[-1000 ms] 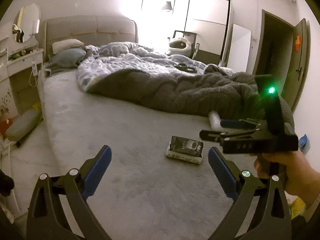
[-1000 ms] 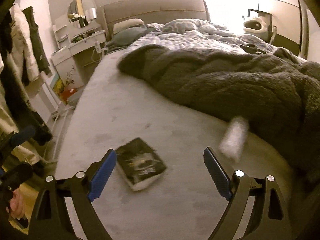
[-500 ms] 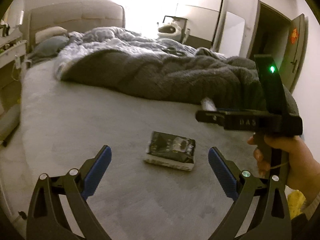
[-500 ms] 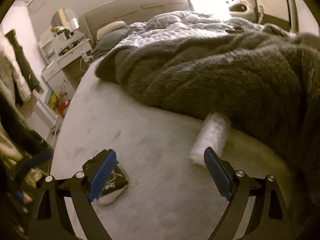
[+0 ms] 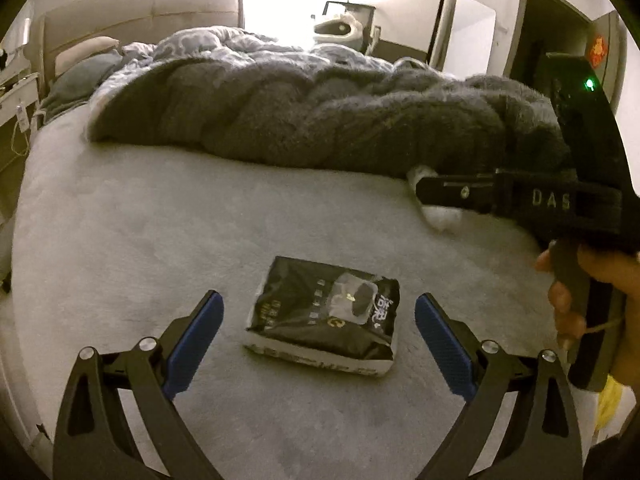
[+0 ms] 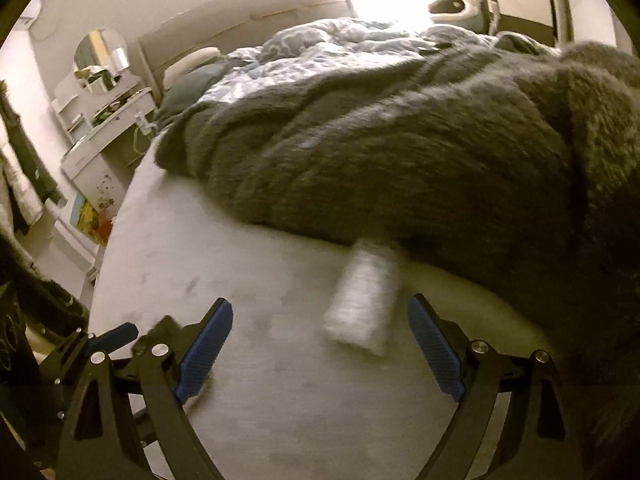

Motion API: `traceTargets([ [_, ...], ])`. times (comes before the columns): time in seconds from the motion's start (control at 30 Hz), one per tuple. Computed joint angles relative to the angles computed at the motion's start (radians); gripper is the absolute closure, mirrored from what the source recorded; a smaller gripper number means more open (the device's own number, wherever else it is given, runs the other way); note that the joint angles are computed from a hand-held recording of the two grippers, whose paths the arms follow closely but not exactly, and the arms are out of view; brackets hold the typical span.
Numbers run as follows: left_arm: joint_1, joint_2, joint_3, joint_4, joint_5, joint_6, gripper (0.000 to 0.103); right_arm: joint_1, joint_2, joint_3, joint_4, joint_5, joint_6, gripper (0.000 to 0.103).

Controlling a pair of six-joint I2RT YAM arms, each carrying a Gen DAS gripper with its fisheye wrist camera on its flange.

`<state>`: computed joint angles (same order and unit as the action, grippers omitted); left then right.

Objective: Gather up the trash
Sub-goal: 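Grasp the black-and-white packet with the left tool while the right tool grasps the clear bubble wrap roll, then carry the packet and the bubble wrap roll over the bin with both tools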

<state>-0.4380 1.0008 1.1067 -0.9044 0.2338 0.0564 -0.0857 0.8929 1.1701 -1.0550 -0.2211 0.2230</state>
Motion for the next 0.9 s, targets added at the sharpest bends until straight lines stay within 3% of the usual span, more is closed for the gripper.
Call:
traceTargets([
  [0.07,-0.019,0.013,-0.004,-0.003,-0.019,0.005,0.023,-0.045,0.008,-0.011,-0.001,-0.024,-0.014,0.013],
  [0.2,-0.002,0.012,-0.008,0.012,-0.002,-0.001,0.029,-0.113,0.023,-0.037,0.013,-0.103,-0.009,0.015],
  [0.27,0.022,-0.002,-0.008,0.011,0.019,-0.003,0.030,-0.107,0.037,-0.045,0.019,-0.115,0.006,0.026],
  [0.43,0.130,-0.038,0.009,-0.015,0.116,0.000,0.030,-0.028,0.053,-0.049,0.036,-0.024,0.028,0.042],
  [0.5,0.165,-0.048,0.019,-0.030,0.141,0.002,0.030,-0.003,0.049,-0.046,0.037,0.028,0.034,0.056],
  [0.57,0.207,-0.057,0.032,-0.056,0.168,0.013,0.030,-0.010,0.046,-0.047,0.034,0.031,0.034,0.062],
  [0.63,0.242,-0.071,0.043,-0.089,0.198,0.024,0.030,-0.023,0.042,-0.042,0.024,0.018,0.027,0.063],
  [0.73,0.233,-0.102,0.054,-0.132,0.164,0.064,0.030,-0.016,0.033,-0.016,-0.001,0.033,0.007,0.064],
  [0.9,0.279,-0.161,0.092,-0.246,0.177,0.148,0.030,0.047,0.018,0.039,-0.021,0.029,0.063,0.064],
])
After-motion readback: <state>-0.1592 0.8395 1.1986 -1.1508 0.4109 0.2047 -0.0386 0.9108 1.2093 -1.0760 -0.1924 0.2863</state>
